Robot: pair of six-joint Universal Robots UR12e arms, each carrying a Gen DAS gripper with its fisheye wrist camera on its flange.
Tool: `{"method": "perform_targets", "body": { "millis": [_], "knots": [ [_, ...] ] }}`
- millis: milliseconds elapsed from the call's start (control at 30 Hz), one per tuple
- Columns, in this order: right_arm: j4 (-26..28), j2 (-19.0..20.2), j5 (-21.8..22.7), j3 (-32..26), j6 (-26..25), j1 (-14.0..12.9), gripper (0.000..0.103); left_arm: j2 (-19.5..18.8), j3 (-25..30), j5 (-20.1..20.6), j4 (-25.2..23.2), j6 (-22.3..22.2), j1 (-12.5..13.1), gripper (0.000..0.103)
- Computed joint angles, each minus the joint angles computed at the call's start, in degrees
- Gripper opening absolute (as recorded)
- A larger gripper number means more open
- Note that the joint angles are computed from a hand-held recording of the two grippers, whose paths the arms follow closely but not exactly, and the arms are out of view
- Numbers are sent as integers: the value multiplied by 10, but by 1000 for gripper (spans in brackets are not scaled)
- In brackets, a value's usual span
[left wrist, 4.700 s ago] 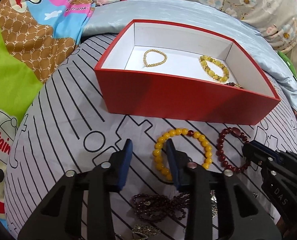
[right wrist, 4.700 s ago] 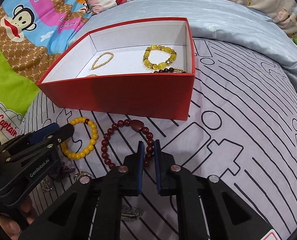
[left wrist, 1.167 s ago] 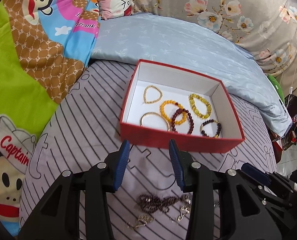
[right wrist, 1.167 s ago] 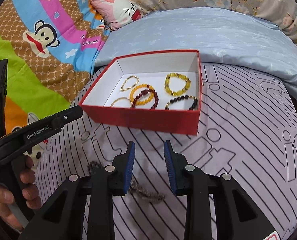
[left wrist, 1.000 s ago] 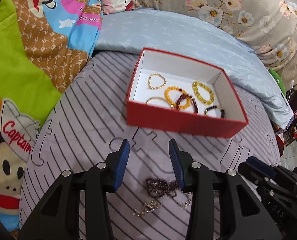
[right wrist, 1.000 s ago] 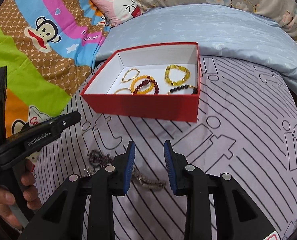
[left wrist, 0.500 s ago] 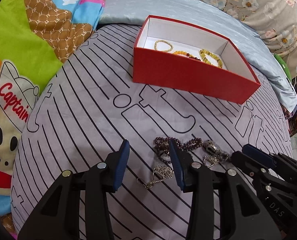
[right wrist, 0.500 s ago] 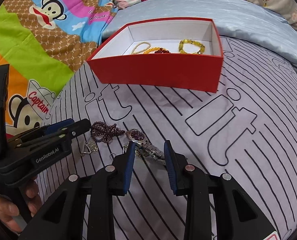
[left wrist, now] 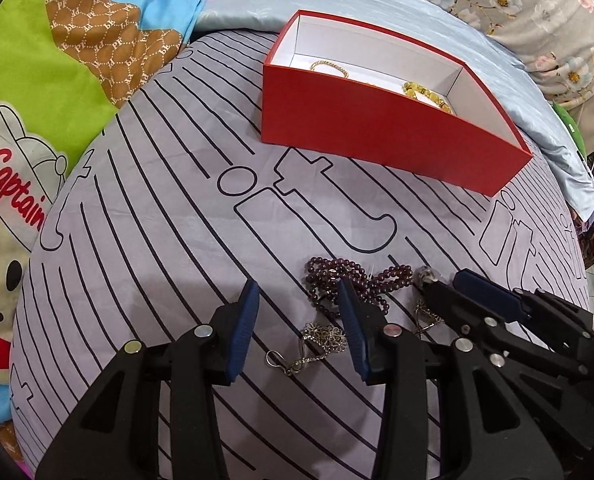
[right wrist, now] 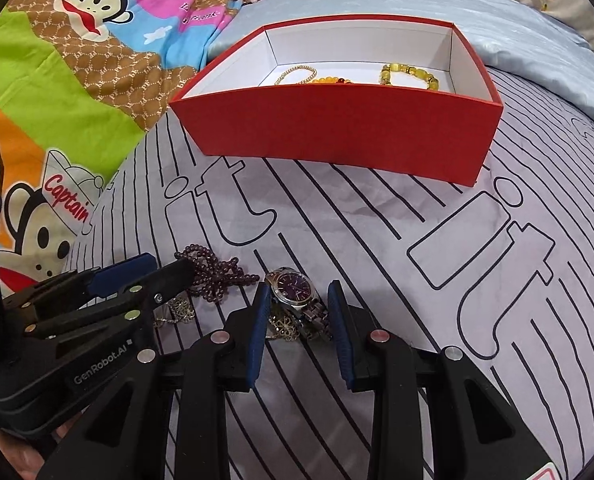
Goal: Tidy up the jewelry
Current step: 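Move both tools to the garnet strand and silver watch beside the box, then grasp the silver wristwatch with the right tool while the left tool grasps the dark garnet bead strand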
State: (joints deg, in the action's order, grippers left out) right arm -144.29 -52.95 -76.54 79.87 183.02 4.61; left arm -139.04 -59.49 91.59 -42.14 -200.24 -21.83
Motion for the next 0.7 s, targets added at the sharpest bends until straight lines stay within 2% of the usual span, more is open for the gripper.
{"method": "perform_targets", "body": {
  "millis": [67,133,367,567,700],
  "knots": [
    [-6,2,-10,0,-1,1,23,0,0,-2,0,0,0,39],
    [-10,1,-17,2,-2,1,22,0,-1,-3,0,1,1,40],
    [-19,-4,-27,11,31,-8,21,0,-1,-16,9,7,0,41],
    [-24,-3,-34,10,25,-6,25,-7,9,-11,7,17,-5,43],
    [-35,-2,-51,11,7,-1,23,-8,12,-10,5,16,-6,43]
  ]
}}
